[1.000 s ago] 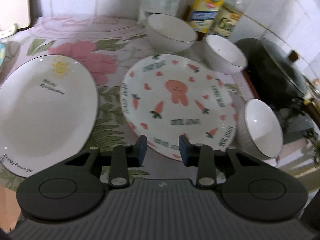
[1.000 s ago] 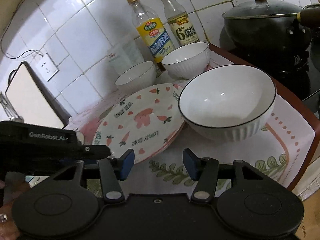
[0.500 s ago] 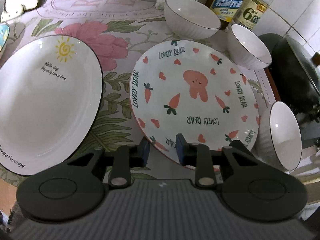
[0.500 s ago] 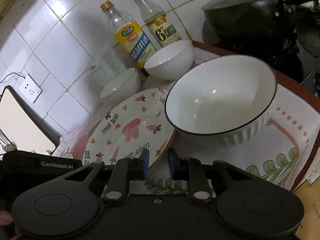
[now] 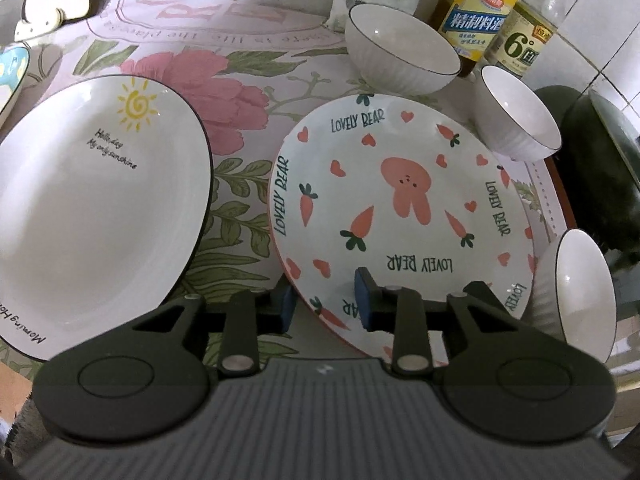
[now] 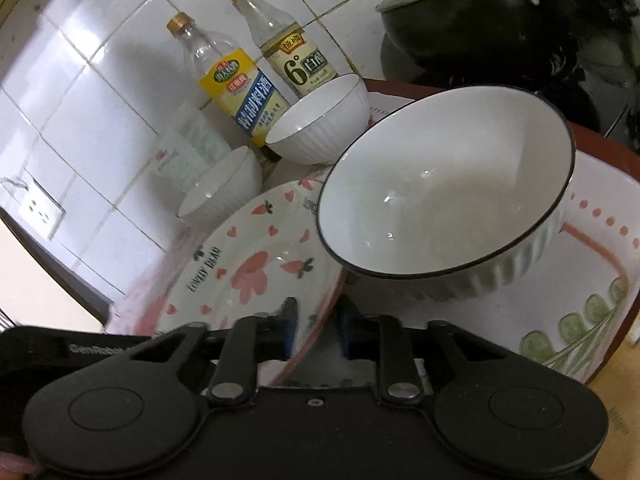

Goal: Organize plates and bowls
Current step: 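Lift the bear plate with both grippers and carry it over the sun plate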

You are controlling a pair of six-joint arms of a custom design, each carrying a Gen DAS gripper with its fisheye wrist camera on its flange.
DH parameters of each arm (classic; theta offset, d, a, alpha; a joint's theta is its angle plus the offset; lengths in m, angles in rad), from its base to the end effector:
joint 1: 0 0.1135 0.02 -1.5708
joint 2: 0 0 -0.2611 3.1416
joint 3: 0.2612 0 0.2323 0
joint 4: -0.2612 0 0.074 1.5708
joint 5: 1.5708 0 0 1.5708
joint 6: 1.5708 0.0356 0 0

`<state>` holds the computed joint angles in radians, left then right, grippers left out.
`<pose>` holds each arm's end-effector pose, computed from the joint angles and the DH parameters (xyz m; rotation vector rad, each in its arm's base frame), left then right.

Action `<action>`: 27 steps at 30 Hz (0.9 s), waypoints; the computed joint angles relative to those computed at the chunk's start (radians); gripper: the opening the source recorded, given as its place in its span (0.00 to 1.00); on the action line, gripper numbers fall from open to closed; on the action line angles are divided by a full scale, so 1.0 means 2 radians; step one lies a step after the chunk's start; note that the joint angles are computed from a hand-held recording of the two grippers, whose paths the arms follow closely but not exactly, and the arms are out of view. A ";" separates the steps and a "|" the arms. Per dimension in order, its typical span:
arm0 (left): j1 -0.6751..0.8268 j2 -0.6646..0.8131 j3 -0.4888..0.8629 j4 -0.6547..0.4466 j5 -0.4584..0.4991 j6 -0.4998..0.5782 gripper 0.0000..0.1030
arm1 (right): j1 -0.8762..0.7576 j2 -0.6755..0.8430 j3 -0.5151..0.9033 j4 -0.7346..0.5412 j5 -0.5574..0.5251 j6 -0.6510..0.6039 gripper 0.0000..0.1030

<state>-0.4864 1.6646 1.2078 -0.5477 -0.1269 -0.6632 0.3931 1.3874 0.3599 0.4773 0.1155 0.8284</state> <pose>0.2947 -0.1507 0.2361 -0.2759 2.5719 -0.2712 0.2168 0.0855 0.1519 0.5384 2.1087 0.5952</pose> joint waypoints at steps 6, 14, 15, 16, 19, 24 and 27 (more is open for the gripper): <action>-0.008 -0.015 -0.001 -0.010 -0.019 0.013 0.23 | -0.004 -0.024 0.033 -0.084 -0.020 -0.020 0.21; -0.022 -0.055 -0.020 -0.026 -0.035 0.037 0.22 | -0.007 -0.065 0.027 -0.122 -0.045 -0.021 0.22; -0.021 -0.061 -0.024 -0.027 -0.033 0.040 0.22 | -0.004 -0.071 0.026 -0.127 -0.045 -0.023 0.22; -0.021 -0.068 -0.028 -0.029 -0.032 0.041 0.22 | 0.000 -0.078 0.025 -0.132 -0.044 -0.025 0.22; -0.022 -0.089 -0.037 -0.032 -0.031 0.048 0.22 | 0.007 -0.102 0.023 -0.146 -0.041 -0.027 0.22; -0.020 -0.128 -0.042 -0.054 -0.024 0.051 0.22 | 0.023 -0.152 0.033 -0.198 -0.030 -0.029 0.23; -0.019 -0.151 -0.037 -0.075 -0.020 0.050 0.22 | 0.028 -0.179 0.043 -0.228 -0.033 -0.031 0.23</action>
<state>-0.5252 1.3622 1.1333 -0.6975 -0.1661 -0.5640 0.4496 1.0295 0.4459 0.0215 0.0494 0.7656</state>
